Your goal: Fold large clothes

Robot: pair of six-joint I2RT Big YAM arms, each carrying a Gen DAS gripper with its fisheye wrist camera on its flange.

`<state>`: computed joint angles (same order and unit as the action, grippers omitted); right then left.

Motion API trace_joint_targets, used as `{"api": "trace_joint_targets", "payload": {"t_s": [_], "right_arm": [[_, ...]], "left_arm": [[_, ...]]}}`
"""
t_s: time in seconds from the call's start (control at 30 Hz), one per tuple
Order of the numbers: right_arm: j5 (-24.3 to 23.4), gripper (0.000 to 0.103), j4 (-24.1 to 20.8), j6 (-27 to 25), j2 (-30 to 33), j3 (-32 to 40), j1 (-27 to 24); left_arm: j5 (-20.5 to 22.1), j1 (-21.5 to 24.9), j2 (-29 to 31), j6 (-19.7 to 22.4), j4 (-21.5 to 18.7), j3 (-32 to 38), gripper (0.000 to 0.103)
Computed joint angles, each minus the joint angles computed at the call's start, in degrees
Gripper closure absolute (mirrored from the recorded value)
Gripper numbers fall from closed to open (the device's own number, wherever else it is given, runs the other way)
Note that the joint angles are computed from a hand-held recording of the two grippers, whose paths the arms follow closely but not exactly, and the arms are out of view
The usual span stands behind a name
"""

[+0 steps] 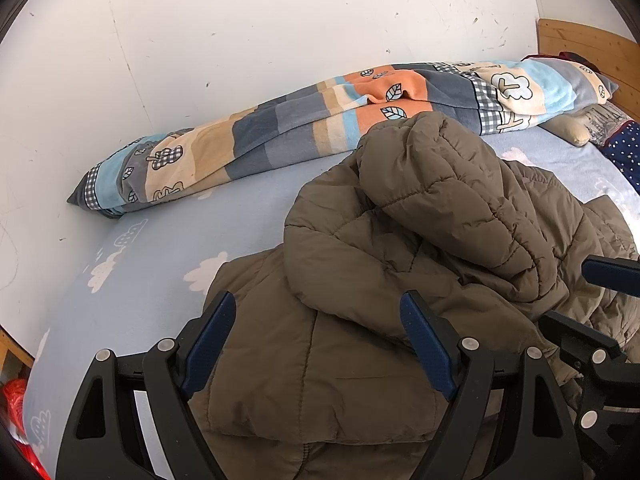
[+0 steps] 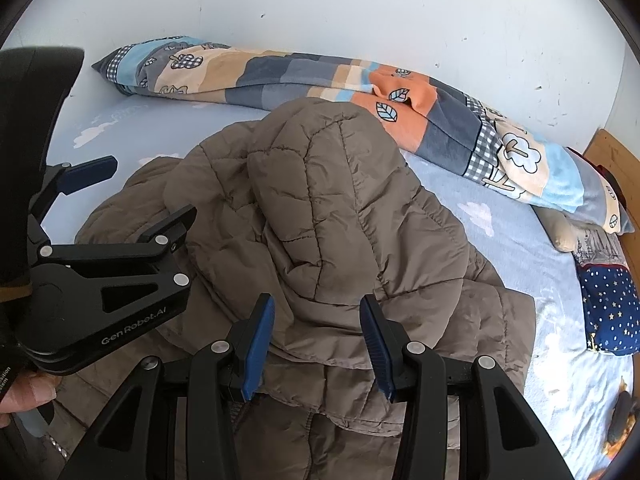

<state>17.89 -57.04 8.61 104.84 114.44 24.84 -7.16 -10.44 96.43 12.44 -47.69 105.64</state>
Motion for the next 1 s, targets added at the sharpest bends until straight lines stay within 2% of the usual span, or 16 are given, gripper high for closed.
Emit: {"api": "trace_joint_targets", "payload": {"t_s": [0.27, 0.53, 0.67, 0.8, 1.0], "right_arm": [[-1.96, 0.055, 2.8, 2.64, -1.8, -1.49, -1.26], [-7.94, 0.055, 1.22, 5.23, -0.25, -0.48, -2.04], [-10.95, 0.055, -0.91, 6.61, 1.23, 0.25, -2.44], [-11.49, 0.055, -2.14, 6.89, 2.18, 0.36, -2.41], [-12.51, 0.055, -3.3, 7.17, 2.91, 0.55, -2.83]], "left_arm": [[-0.21, 0.21, -0.08, 0.1, 0.52, 0.15, 0.02], [-1.33, 0.65, -0.7, -1.35, 2.34, -0.06, 0.019], [2.09, 1.99, 0.95, -4.99, -2.35, 3.26, 0.02], [4.15, 3.14, 3.02, -8.13, -6.99, 6.49, 0.02], [4.85, 4.12, 4.24, -10.35, -9.25, 8.12, 0.02]]}}
